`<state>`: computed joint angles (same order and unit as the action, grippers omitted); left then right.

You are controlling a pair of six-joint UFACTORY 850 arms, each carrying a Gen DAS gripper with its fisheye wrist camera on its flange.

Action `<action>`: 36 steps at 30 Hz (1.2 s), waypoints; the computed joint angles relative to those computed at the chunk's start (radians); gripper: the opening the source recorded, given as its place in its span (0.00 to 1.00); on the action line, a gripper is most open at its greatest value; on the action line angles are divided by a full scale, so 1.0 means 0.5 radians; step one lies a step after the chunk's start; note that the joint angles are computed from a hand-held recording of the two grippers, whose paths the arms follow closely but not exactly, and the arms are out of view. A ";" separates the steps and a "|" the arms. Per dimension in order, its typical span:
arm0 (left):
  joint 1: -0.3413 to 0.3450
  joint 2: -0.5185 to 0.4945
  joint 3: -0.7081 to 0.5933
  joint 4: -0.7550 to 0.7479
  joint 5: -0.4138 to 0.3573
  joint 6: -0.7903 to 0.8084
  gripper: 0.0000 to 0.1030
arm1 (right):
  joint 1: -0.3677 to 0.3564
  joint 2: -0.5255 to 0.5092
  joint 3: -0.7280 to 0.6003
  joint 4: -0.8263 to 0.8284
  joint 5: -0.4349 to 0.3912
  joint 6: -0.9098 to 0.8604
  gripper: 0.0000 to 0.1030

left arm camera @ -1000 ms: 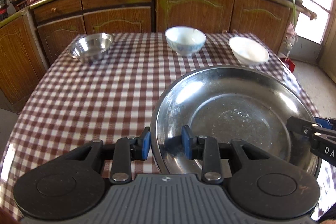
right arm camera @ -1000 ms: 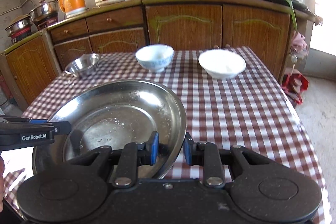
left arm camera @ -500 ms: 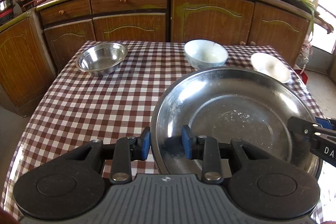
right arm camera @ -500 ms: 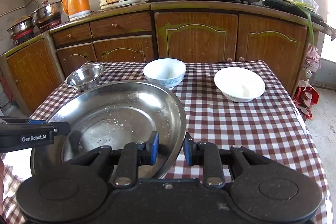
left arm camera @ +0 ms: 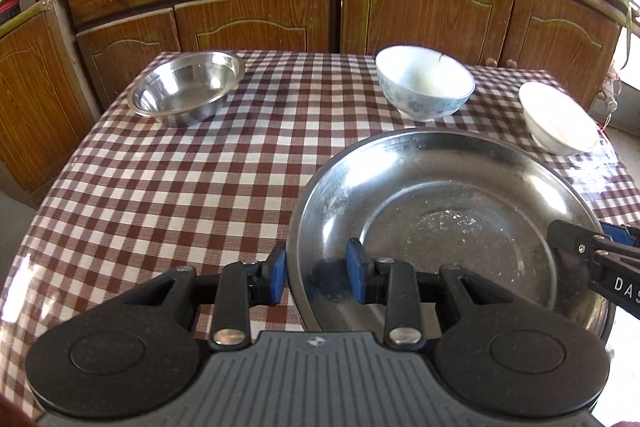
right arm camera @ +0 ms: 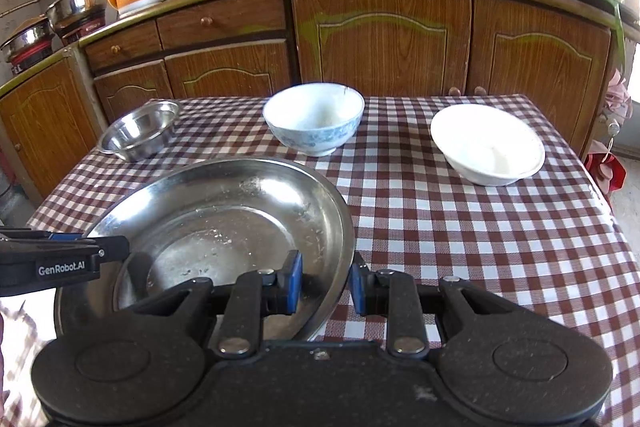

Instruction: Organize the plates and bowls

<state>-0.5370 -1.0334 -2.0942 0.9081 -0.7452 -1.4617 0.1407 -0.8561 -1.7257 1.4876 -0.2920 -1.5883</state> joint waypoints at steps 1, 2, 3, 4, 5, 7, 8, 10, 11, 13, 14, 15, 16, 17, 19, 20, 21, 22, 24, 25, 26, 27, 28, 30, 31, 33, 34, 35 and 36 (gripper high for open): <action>0.005 -0.019 -0.023 -0.014 0.003 0.014 0.31 | 0.001 -0.019 -0.018 -0.018 0.005 0.020 0.31; 0.010 -0.036 -0.042 -0.024 0.006 0.028 0.31 | 0.003 -0.036 -0.035 -0.017 0.012 0.017 0.31; 0.013 -0.051 -0.059 -0.028 0.008 0.036 0.31 | 0.005 -0.056 -0.053 -0.017 0.021 0.018 0.31; 0.016 -0.064 -0.071 -0.035 0.011 0.045 0.31 | 0.006 -0.072 -0.068 -0.017 0.024 0.020 0.31; 0.018 -0.074 -0.080 -0.040 0.015 0.048 0.31 | 0.005 -0.089 -0.087 -0.043 0.023 0.047 0.31; 0.023 -0.100 -0.106 -0.051 0.021 0.054 0.31 | 0.004 -0.117 -0.112 -0.062 0.026 0.070 0.31; 0.025 -0.114 -0.124 -0.055 0.022 0.056 0.31 | 0.004 -0.131 -0.125 -0.067 0.029 0.079 0.31; 0.030 -0.146 -0.168 -0.063 0.017 0.066 0.31 | 0.005 -0.158 -0.153 -0.074 0.042 0.094 0.31; 0.032 -0.164 -0.194 -0.073 0.011 0.075 0.31 | 0.007 -0.170 -0.166 -0.075 0.050 0.095 0.31; 0.037 -0.197 -0.242 -0.092 0.005 0.096 0.31 | 0.010 -0.193 -0.196 -0.127 0.062 0.145 0.31; 0.039 -0.208 -0.257 -0.100 0.003 0.104 0.31 | 0.012 -0.205 -0.211 -0.143 0.068 0.159 0.31; 0.041 -0.219 -0.270 -0.112 0.004 0.110 0.31 | 0.013 -0.217 -0.227 -0.166 0.074 0.176 0.31; 0.043 -0.229 -0.283 -0.118 0.006 0.108 0.31 | 0.013 -0.227 -0.240 -0.196 0.076 0.207 0.31; 0.045 -0.233 -0.287 -0.118 0.011 0.108 0.31 | 0.012 -0.241 -0.258 -0.229 0.076 0.247 0.31; 0.047 -0.256 -0.323 -0.136 0.002 0.135 0.31 | 0.012 -0.260 -0.280 -0.253 0.088 0.272 0.31; 0.048 -0.273 -0.349 -0.155 -0.003 0.157 0.31 | 0.012 -0.268 -0.290 -0.294 0.090 0.316 0.31; 0.049 -0.288 -0.372 -0.173 -0.010 0.179 0.31 | 0.011 -0.279 -0.308 -0.357 0.090 0.384 0.31; 0.049 -0.305 -0.397 -0.183 -0.018 0.196 0.31 | 0.010 -0.292 -0.326 -0.409 0.090 0.442 0.31; 0.045 -0.331 -0.438 -0.195 -0.038 0.225 0.31 | 0.012 -0.311 -0.351 -0.476 0.103 0.506 0.32; 0.044 -0.337 -0.450 -0.199 -0.045 0.229 0.31 | 0.011 -0.319 -0.364 -0.515 0.104 0.547 0.32; 0.047 -0.345 -0.462 -0.210 -0.048 0.238 0.31 | 0.010 -0.328 -0.379 -0.554 0.098 0.591 0.32; 0.050 -0.351 -0.474 -0.236 -0.048 0.267 0.32 | 0.008 -0.337 -0.395 -0.606 0.090 0.643 0.32; 0.053 -0.358 -0.485 -0.253 -0.050 0.277 0.32 | 0.007 -0.341 -0.403 -0.644 0.087 0.680 0.32; 0.055 -0.378 -0.515 -0.258 -0.054 0.280 0.32 | 0.009 -0.353 -0.423 -0.776 0.089 0.811 0.33; 0.051 -0.385 -0.528 -0.244 -0.060 0.288 0.34 | 0.015 -0.361 -0.435 -0.892 0.095 0.906 0.37; 0.049 -0.409 -0.577 -0.268 -0.077 0.349 0.40 | 0.021 -0.358 -0.423 -0.914 0.102 0.896 0.42; 0.051 -0.405 -0.568 -0.265 -0.069 0.340 0.39 | 0.020 -0.353 -0.414 -0.887 0.103 0.864 0.48; 0.052 -0.398 -0.558 -0.263 -0.075 0.321 0.39 | 0.017 -0.344 -0.398 -0.832 0.108 0.811 0.53; 0.052 -0.385 -0.539 -0.261 -0.081 0.298 0.39 | 0.019 -0.329 -0.376 -0.800 0.140 0.788 0.62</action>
<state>-0.5108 -1.2261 -2.3639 0.7776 -0.7857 -1.3127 0.1503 -1.0207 -1.9138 1.0874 -0.2221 -1.1943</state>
